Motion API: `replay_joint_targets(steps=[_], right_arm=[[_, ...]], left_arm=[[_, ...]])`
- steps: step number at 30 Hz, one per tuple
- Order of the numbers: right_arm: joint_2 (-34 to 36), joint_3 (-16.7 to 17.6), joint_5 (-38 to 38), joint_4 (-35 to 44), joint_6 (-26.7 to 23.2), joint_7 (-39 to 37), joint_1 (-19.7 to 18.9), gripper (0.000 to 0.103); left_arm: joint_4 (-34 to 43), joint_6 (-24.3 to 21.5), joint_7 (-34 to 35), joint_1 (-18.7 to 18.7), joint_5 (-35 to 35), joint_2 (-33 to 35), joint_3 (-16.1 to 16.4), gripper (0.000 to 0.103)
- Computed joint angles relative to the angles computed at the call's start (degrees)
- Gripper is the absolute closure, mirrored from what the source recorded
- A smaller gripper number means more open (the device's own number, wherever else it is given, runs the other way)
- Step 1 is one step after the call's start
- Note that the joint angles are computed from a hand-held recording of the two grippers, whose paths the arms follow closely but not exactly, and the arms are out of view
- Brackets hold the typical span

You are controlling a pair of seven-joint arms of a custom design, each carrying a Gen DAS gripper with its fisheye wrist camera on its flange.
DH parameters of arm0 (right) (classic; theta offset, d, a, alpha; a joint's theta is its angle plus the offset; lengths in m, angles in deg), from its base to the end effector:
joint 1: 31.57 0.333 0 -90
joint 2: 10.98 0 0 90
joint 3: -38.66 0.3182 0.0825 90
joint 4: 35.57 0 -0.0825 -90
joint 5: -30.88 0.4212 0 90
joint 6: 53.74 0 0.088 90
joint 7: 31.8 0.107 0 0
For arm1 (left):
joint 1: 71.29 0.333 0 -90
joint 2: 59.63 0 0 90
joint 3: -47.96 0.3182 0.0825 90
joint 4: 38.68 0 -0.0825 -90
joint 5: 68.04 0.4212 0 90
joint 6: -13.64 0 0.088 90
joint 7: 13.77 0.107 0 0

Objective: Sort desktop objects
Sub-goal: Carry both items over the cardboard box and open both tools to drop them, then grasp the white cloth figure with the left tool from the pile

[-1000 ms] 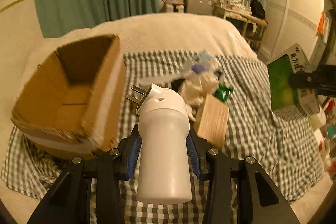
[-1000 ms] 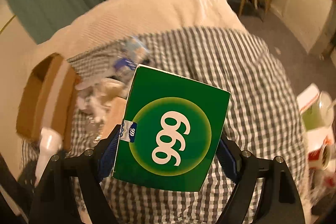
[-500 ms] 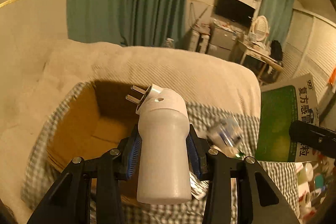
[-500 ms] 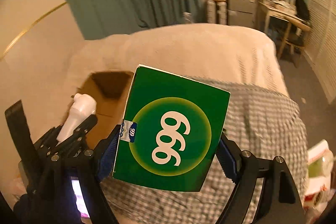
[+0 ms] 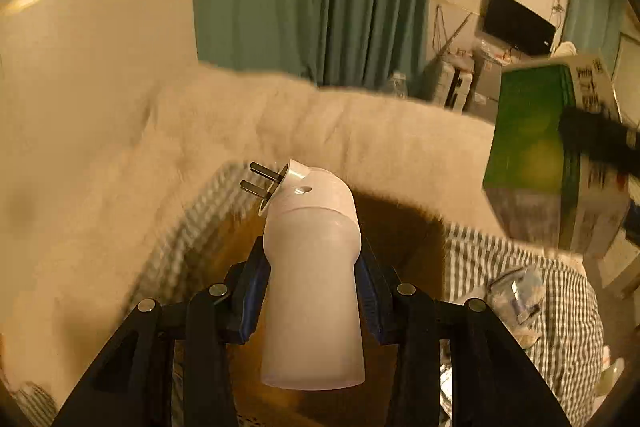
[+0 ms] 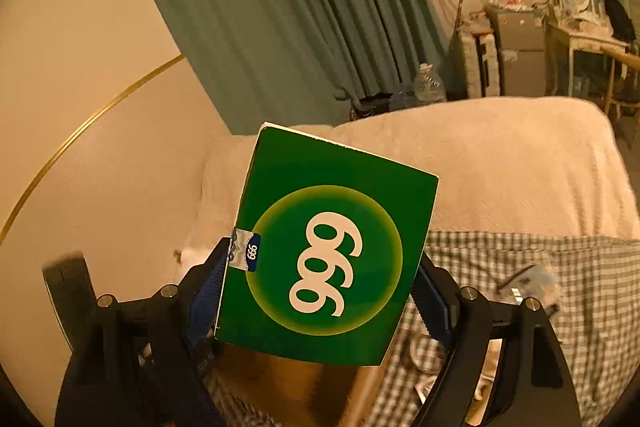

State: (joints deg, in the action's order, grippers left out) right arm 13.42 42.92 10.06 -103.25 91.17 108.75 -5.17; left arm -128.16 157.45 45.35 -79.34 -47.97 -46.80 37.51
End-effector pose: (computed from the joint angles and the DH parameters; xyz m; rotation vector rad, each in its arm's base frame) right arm 0.6669 0.3821 0.6614 -1.4243 1.6972 -0.4498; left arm 0.6825 -0.2166 0.5959 -1.8193 1.7637 -0.7806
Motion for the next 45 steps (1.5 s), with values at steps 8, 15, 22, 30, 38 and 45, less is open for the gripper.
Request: replay_joint_targets(steps=[8,15,22,30,38,45], right_arm=[[9.29,1.99,4.88,6.38,-4.24,-7.84,-0.03,0.021],[9.87,1.84,7.72,5.29,-1.91,-8.56,0.16,0.018],[5.16,-0.51,3.43,-0.38,3.63,-3.76,0.19,0.010],[-8.84,-2.07,-4.77,-14.55,3.01,3.19,-0.52,0.010],[-25.60,-0.55,-11.80,-32.82,-1.99,7.89,-4.89,0.010],[-37.97,-0.29,-7.22,-48.72,-2.35,9.88,-9.18,0.010]], left_arm=[[-1.75,0.17,4.73,1.51,-1.24,3.13,-0.07,0.061],[-1.40,-0.57,7.02,1.04,-1.49,3.26,-0.28,0.030],[-4.48,2.43,1.88,-0.40,5.20,-0.83,0.76,0.011],[-6.41,1.87,2.80,-2.43,3.80,-4.86,-1.53,0.011],[-5.44,-1.84,5.95,-7.05,0.19,-4.30,-4.59,0.010],[-3.11,-2.99,7.94,-12.24,2.61,-0.27,-6.35,0.010]])
